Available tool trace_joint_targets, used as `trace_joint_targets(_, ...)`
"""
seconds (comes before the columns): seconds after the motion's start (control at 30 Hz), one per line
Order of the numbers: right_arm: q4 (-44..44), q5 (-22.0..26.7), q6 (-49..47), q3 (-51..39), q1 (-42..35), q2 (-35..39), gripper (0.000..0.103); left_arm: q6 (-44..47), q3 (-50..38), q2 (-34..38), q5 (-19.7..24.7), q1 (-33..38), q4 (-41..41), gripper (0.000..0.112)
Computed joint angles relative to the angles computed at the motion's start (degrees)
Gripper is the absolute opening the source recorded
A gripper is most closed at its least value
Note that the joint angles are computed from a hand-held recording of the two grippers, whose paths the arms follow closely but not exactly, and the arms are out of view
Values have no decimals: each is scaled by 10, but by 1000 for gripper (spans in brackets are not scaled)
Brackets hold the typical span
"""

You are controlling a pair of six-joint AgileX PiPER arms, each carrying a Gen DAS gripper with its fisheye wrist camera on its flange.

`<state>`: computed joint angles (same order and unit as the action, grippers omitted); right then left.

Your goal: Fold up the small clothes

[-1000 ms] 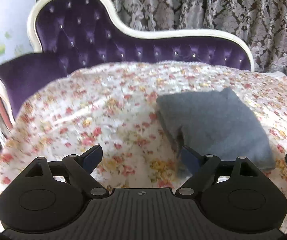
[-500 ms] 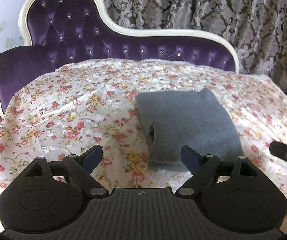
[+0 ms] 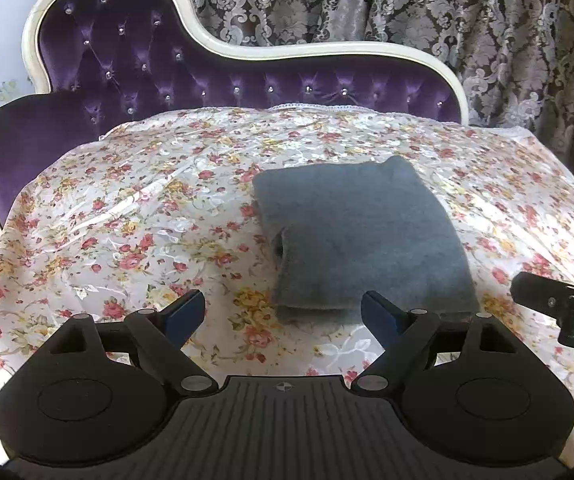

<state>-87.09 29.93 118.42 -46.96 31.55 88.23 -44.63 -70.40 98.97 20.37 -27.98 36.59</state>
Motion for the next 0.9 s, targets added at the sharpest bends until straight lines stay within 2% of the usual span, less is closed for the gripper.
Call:
trace_joint_targets(0.7,25,-35,-16,-3,-13,0,103,27,-14,5,22,-4,-37,85)
trace_joint_targets(0.9,43,-25,-39,-11,-7,5,103,32,-18,8,26,-3,-39,85)
